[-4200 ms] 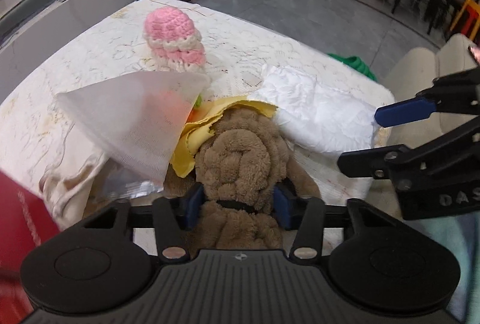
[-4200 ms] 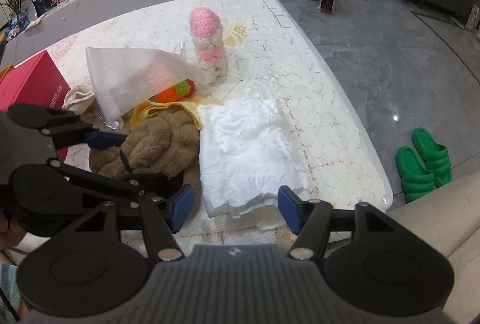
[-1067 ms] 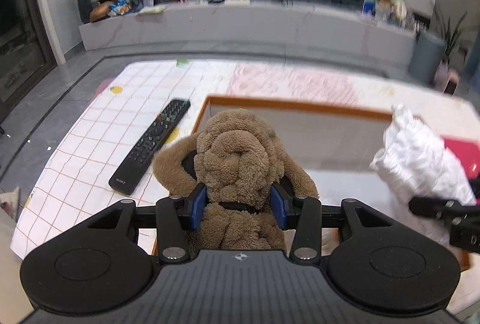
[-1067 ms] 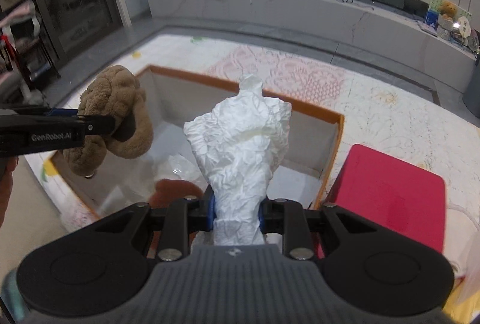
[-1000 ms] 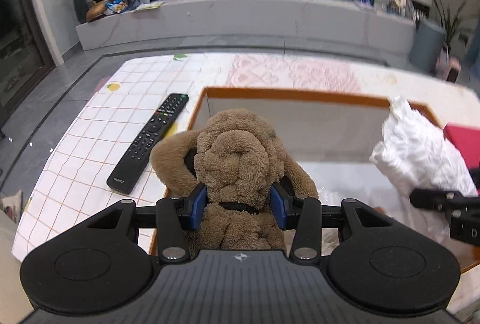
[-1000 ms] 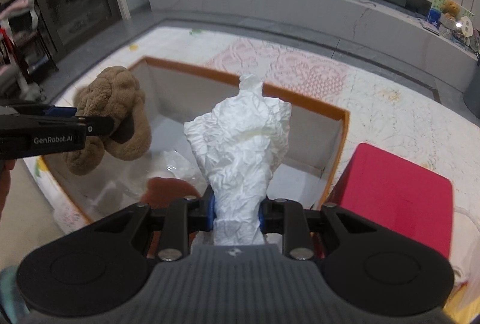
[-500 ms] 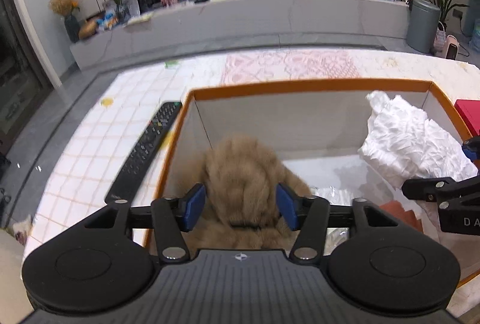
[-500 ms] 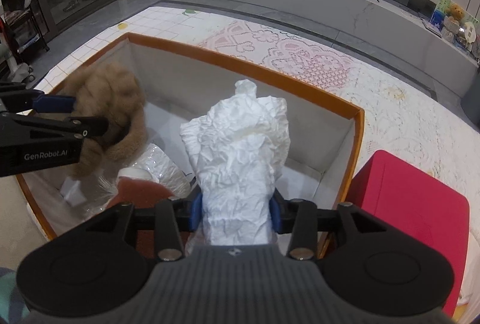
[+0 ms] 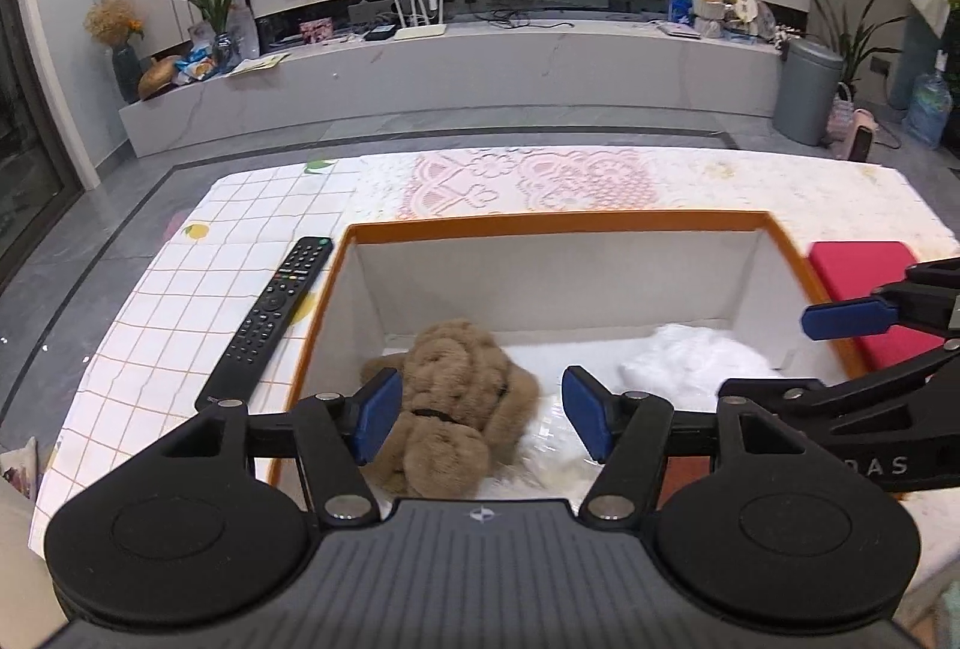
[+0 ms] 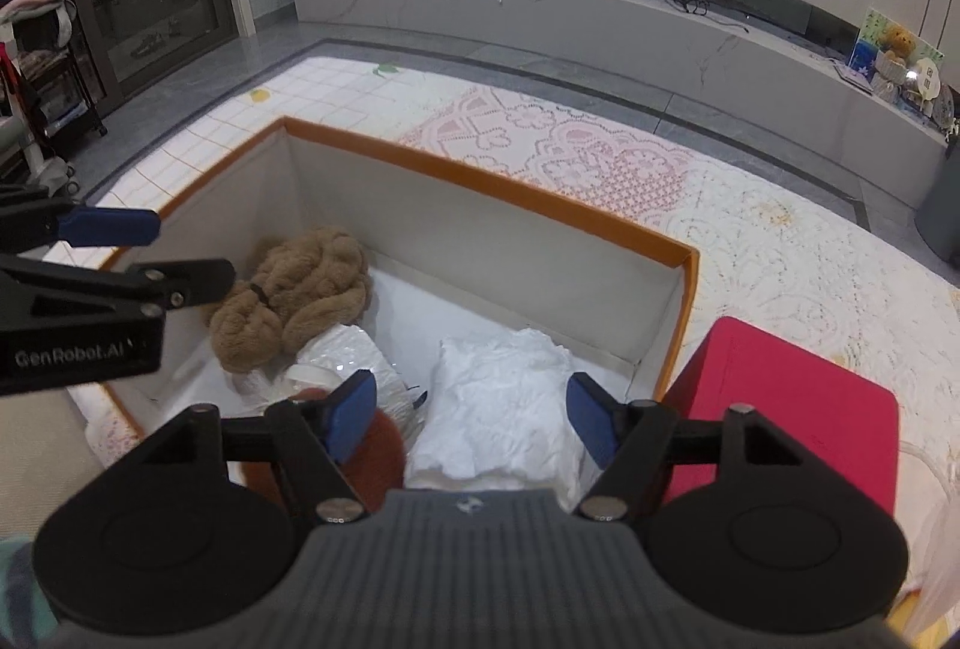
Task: Organize soft objects
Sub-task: 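Carry the plush dog and white cloth into the orange box and release both, then move both tools back toward the white bag and yellow cloth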
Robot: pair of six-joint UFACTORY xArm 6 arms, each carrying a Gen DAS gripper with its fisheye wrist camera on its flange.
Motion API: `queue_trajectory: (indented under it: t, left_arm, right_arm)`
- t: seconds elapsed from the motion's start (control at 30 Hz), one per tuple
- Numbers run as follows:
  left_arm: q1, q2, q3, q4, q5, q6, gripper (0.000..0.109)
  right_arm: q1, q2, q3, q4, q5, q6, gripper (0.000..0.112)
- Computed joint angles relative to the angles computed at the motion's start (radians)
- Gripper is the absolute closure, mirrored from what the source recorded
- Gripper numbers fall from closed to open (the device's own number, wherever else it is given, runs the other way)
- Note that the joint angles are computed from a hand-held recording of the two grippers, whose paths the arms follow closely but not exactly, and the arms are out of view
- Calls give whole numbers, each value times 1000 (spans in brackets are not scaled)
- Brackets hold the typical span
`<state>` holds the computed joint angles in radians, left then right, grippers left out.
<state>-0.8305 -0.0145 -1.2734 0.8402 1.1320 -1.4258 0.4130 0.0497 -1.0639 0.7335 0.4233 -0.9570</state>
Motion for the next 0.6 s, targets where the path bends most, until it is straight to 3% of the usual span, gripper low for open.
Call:
queue_trajectory:
  t: [0.4, 0.6]
  left_arm:
    - [-154, 28, -84, 104, 42, -170, 37]
    - [-222, 72, -121, 152, 4, -248, 41]
  right_arm:
    - [-92, -344, 271, 260, 13, -217, 42]
    - [-206, -518, 413, 367, 37, -283, 42]
